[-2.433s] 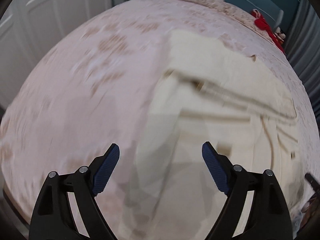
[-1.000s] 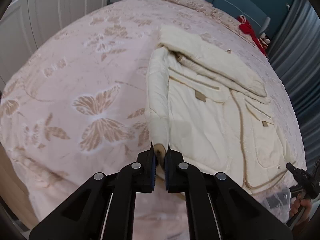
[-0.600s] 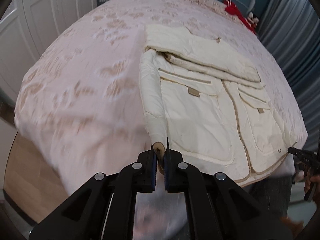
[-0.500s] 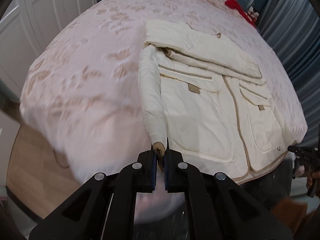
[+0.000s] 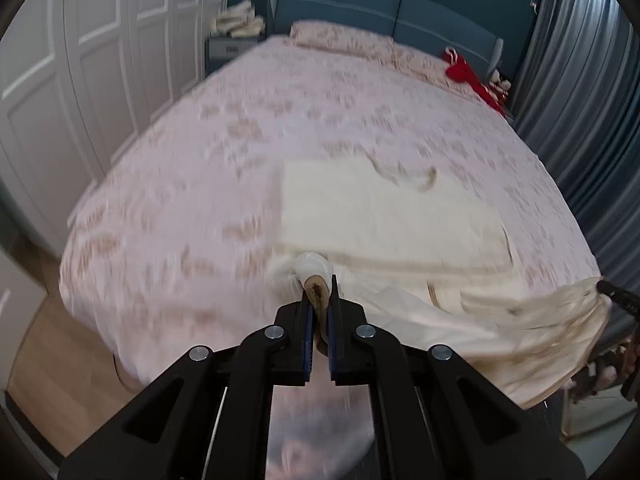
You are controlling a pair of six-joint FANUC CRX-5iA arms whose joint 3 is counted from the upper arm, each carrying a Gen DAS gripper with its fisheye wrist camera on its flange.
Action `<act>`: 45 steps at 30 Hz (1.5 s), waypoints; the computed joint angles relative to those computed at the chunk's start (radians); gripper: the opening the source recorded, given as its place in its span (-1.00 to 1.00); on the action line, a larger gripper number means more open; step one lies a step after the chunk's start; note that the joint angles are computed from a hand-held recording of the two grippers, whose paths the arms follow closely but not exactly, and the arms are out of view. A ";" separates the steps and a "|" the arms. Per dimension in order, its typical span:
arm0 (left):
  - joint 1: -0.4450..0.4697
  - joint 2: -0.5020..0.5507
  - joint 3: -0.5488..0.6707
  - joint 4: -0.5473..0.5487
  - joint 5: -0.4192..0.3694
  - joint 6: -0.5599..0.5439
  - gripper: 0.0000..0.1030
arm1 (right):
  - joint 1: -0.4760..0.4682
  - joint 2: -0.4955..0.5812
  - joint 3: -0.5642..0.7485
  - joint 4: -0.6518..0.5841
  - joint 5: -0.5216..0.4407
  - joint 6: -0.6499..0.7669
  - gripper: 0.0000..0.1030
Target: Fold large clothes
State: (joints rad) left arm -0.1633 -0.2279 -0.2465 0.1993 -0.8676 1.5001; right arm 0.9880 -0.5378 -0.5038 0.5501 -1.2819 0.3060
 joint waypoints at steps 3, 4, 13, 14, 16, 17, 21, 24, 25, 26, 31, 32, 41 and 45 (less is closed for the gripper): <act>-0.017 0.089 0.073 -0.028 0.054 0.029 -0.91 | -0.096 0.059 0.005 0.067 0.110 -0.007 -1.00; -0.020 0.113 0.091 -0.034 0.067 0.033 -0.91 | -0.134 0.079 0.007 0.079 0.147 -0.008 -1.00; -0.059 0.375 0.309 -0.143 0.097 0.158 -0.91 | -0.416 0.219 0.009 0.075 0.440 -0.027 -1.00; -0.066 0.406 0.341 -0.166 0.086 0.181 -0.91 | -0.427 0.205 -0.012 0.099 0.471 -0.071 -1.00; -0.074 0.462 0.400 -0.202 0.057 0.214 -0.91 | -0.439 0.159 -0.053 0.147 0.517 -0.160 -1.00; -0.074 0.478 0.416 -0.208 0.048 0.223 -0.91 | -0.442 0.138 -0.072 0.175 0.528 -0.202 -0.88; -0.080 0.551 0.486 -0.243 0.017 0.263 -0.91 | -0.422 0.013 -0.170 0.262 0.546 -0.276 -0.06; -0.088 0.595 0.532 -0.270 0.000 0.280 -0.90 | -0.409 0.013 -0.170 0.172 0.526 -0.183 0.03; -0.091 0.611 0.549 -0.278 -0.010 0.290 -0.90 | -0.413 0.036 -0.157 0.127 0.522 -0.140 0.03; -0.095 0.621 0.562 -0.287 -0.017 0.299 -0.90 | -0.426 0.061 -0.146 0.083 0.538 -0.104 0.03; -0.107 0.658 0.607 -0.317 -0.048 0.319 -0.90 | -0.518 0.237 -0.055 -0.117 0.677 0.066 0.03; -0.105 0.661 0.611 -0.316 -0.051 0.316 -0.90 | -0.536 0.287 -0.019 -0.166 0.693 0.114 0.03; -0.100 0.701 0.668 -0.292 -0.057 0.294 -0.90 | -0.591 0.532 0.149 -0.249 0.680 0.188 -0.78; -0.097 0.732 0.718 -0.290 -0.067 0.298 -0.90 | -0.596 0.535 0.153 -0.160 0.689 0.105 -0.93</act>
